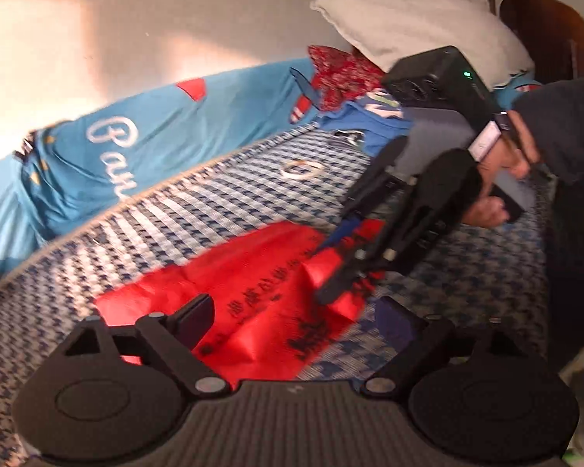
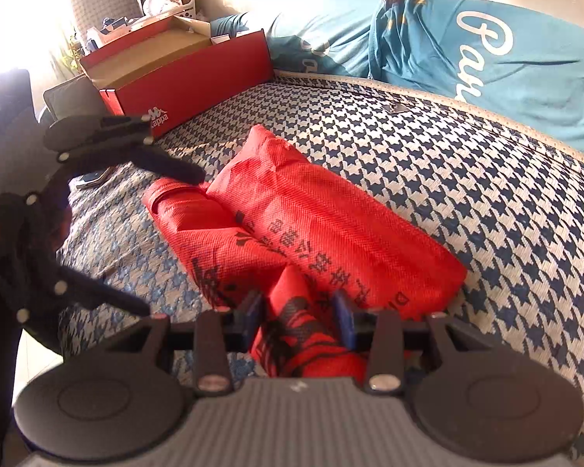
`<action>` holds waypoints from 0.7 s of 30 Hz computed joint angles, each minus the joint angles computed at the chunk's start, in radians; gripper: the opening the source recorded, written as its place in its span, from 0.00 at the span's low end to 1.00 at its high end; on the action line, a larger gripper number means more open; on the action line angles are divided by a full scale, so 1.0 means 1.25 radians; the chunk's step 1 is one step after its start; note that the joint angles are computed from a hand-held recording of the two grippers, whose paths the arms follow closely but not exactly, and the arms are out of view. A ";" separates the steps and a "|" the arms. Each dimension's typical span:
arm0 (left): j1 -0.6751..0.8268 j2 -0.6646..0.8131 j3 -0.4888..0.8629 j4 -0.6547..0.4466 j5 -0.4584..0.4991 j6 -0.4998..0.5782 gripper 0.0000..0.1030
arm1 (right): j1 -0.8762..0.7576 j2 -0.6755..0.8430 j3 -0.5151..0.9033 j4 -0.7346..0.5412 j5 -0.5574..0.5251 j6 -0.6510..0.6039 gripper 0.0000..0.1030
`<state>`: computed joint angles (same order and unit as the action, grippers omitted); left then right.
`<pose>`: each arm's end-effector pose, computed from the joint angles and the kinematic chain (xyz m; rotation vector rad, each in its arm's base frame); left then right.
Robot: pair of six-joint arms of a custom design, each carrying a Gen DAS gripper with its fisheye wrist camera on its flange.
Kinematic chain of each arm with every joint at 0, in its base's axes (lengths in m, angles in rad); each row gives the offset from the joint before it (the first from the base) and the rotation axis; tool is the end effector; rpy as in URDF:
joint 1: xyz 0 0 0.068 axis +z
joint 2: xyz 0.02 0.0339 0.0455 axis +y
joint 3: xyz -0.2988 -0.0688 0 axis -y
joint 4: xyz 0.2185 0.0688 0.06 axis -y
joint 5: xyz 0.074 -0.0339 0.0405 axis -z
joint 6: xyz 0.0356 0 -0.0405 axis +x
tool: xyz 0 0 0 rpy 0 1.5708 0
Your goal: Fold shopping bag
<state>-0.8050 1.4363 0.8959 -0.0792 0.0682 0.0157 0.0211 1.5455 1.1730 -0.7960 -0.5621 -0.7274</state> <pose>0.1974 -0.2088 0.2850 0.9282 2.0352 -0.5133 0.2781 0.0248 0.2928 -1.0642 2.3020 0.5072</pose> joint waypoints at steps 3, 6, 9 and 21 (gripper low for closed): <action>0.002 0.011 0.016 -0.020 0.090 0.006 0.84 | 0.000 0.001 0.000 0.000 -0.001 0.002 0.35; -0.005 0.028 0.030 -0.060 0.081 0.005 0.84 | -0.001 0.002 0.000 0.000 -0.002 0.004 0.35; -0.008 0.023 0.016 -0.041 0.063 -0.011 0.84 | 0.001 0.006 0.001 0.002 0.000 0.007 0.35; 0.062 0.050 -0.037 0.075 0.142 -0.144 0.84 | 0.010 0.001 -0.004 0.012 0.011 0.009 0.35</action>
